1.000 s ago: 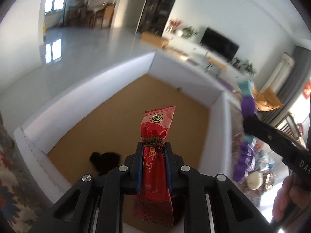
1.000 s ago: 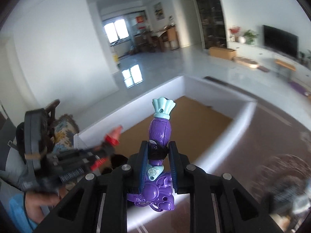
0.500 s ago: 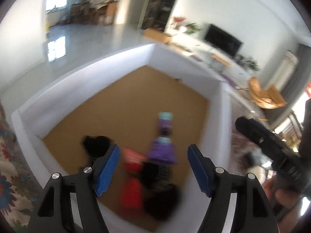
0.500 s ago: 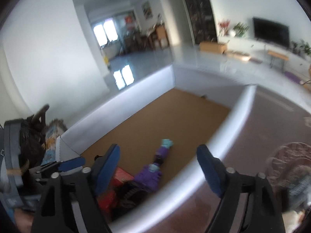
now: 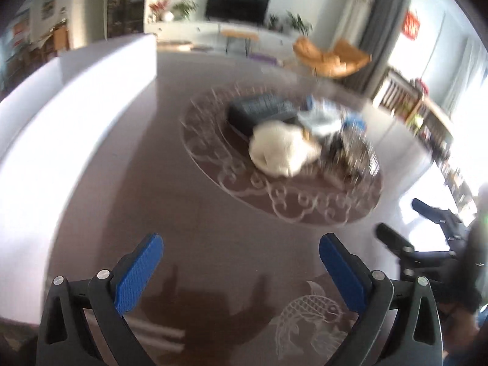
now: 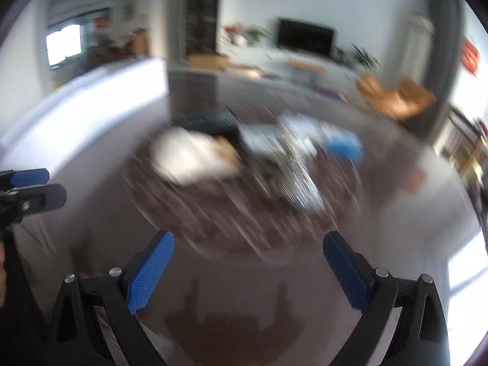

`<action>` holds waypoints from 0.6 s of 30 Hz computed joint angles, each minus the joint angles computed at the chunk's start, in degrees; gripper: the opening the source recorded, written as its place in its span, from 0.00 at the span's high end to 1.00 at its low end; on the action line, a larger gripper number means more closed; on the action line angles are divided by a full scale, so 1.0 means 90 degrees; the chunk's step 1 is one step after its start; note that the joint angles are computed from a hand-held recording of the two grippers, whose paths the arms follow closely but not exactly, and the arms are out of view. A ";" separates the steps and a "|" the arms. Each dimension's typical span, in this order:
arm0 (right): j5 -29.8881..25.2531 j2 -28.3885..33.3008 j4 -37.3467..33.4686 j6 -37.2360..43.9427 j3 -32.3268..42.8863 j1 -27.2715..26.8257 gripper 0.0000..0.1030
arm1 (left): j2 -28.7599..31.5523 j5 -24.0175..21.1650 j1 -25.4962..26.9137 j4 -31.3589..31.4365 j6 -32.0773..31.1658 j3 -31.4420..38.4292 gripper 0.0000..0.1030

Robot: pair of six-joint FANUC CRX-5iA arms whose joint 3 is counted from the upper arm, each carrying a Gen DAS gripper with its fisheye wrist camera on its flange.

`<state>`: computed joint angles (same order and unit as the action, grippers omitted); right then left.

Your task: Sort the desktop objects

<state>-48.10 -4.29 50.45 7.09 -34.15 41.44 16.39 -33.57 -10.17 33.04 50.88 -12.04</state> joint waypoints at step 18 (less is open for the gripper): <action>0.0319 0.0321 -0.1009 0.0426 0.0297 -0.0258 0.00 | 0.0361 0.0630 -0.0318 -0.1559 0.0944 0.0245 0.00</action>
